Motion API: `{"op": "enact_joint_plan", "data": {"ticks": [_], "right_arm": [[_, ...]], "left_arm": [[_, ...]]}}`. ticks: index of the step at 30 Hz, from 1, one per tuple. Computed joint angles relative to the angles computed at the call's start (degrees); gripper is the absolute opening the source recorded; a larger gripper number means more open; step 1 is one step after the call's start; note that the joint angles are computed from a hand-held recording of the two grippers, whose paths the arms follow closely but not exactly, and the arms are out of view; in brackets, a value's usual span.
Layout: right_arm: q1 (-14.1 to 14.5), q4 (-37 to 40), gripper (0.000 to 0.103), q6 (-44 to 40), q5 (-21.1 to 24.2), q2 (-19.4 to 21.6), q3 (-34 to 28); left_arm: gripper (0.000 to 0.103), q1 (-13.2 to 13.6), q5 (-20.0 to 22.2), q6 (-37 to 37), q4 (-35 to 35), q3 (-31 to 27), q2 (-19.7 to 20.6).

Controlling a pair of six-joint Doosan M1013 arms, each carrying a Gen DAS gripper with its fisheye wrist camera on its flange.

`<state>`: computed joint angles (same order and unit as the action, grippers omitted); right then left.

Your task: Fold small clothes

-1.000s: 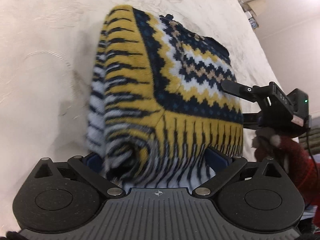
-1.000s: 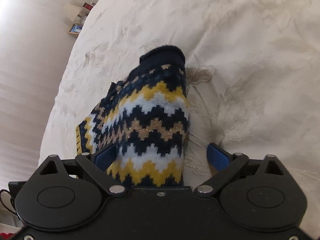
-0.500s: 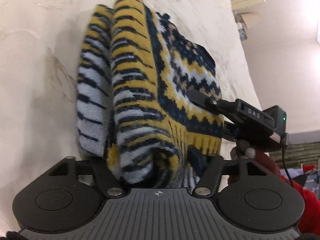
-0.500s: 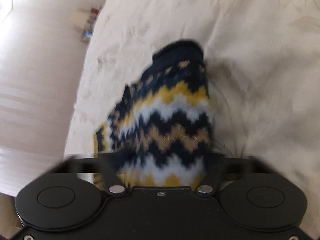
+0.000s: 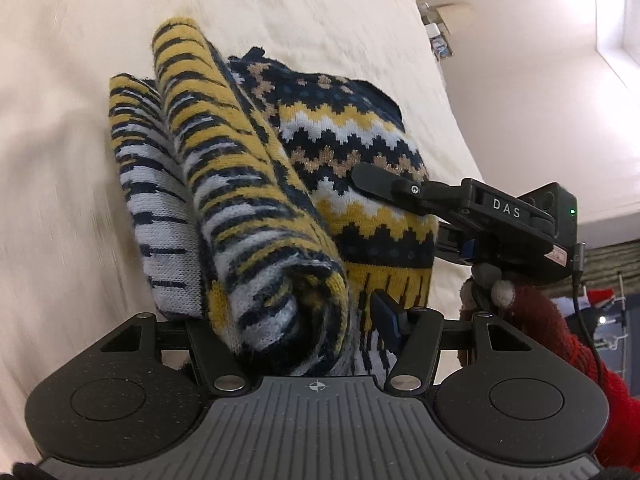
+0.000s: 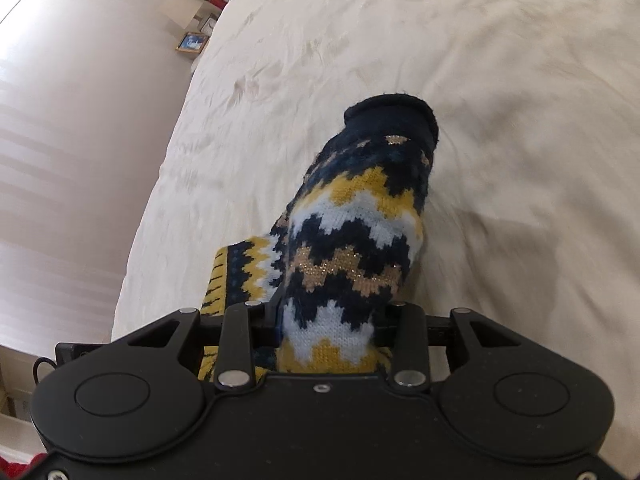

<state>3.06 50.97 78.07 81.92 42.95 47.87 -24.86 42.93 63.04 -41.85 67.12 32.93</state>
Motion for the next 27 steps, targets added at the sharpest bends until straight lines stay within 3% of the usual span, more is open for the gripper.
{"op": "enact_joint_plan", "data": {"ticks": [7,11,13,14,18,21,24,27], "right_arm": [[-3.19,0.45,0.049,-6.01,2.70,-5.03,9.11],[-3.38,-9.03,0.055,-10.12,-0.11,-7.41,12.39],[-3.45,-13.41,0.059,-10.97,-2.44,-8.62,14.05],[-3.84,-13.16,0.067,-11.78,-3.82,-9.35,15.24],[-4.77,-12.59,0.075,-15.65,-7.80,-12.08,18.71],[-4.76,-12.86,0.088,-18.04,-11.16,-13.96,20.92],[-5.16,-11.71,0.097,-19.97,-13.61,-15.42,22.95],[-5.60,-10.65,0.103,-20.97,-16.10,-16.58,24.76]], "left_arm": [[0.059,-3.40,0.42,-8.69,7.93,0.39,-0.83],[0.061,-5.24,10.07,-22.45,25.92,-3.01,0.80],[0.071,-5.36,11.51,-26.56,29.67,-2.95,0.95],[0.071,-5.39,11.68,-28.22,31.32,-2.69,0.77],[0.071,-5.83,15.63,-28.98,37.15,-5.56,1.57],[0.071,-6.92,18.54,-29.29,42.27,-8.23,2.25],[0.073,-7.85,19.16,-30.31,48.40,-9.49,2.06],[0.082,-8.66,18.14,-30.07,53.88,-9.50,1.37]]}}
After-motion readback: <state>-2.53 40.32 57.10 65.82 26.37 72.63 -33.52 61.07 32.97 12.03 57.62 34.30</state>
